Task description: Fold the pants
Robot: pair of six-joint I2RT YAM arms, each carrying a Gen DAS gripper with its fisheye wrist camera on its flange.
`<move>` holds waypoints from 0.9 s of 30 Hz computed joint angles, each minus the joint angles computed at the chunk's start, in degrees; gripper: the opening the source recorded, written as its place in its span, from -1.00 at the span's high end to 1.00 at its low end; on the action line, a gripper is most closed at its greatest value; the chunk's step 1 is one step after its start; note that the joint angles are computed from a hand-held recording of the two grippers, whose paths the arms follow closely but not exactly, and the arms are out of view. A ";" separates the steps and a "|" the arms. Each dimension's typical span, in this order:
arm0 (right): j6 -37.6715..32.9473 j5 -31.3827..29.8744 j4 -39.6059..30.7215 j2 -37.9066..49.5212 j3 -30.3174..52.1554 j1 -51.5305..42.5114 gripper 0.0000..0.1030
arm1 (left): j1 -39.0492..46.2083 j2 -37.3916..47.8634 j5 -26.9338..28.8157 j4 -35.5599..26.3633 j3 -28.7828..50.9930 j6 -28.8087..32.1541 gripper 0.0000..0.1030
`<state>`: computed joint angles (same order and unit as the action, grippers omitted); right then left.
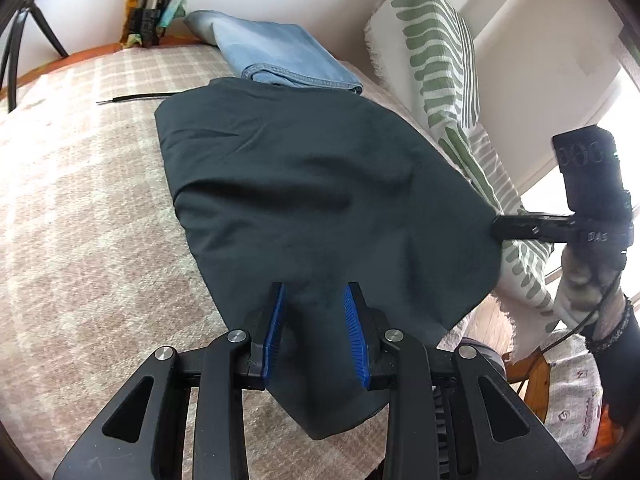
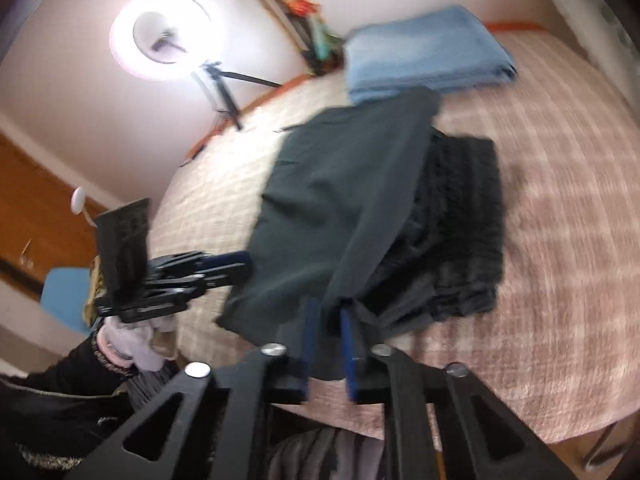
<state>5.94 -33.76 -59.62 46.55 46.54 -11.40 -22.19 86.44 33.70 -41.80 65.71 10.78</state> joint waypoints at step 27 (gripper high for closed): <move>2.43 18.00 -0.98 3.44 -0.51 6.39 1.00 | 5.36 -2.72 1.62 -4.17 0.38 3.74 0.46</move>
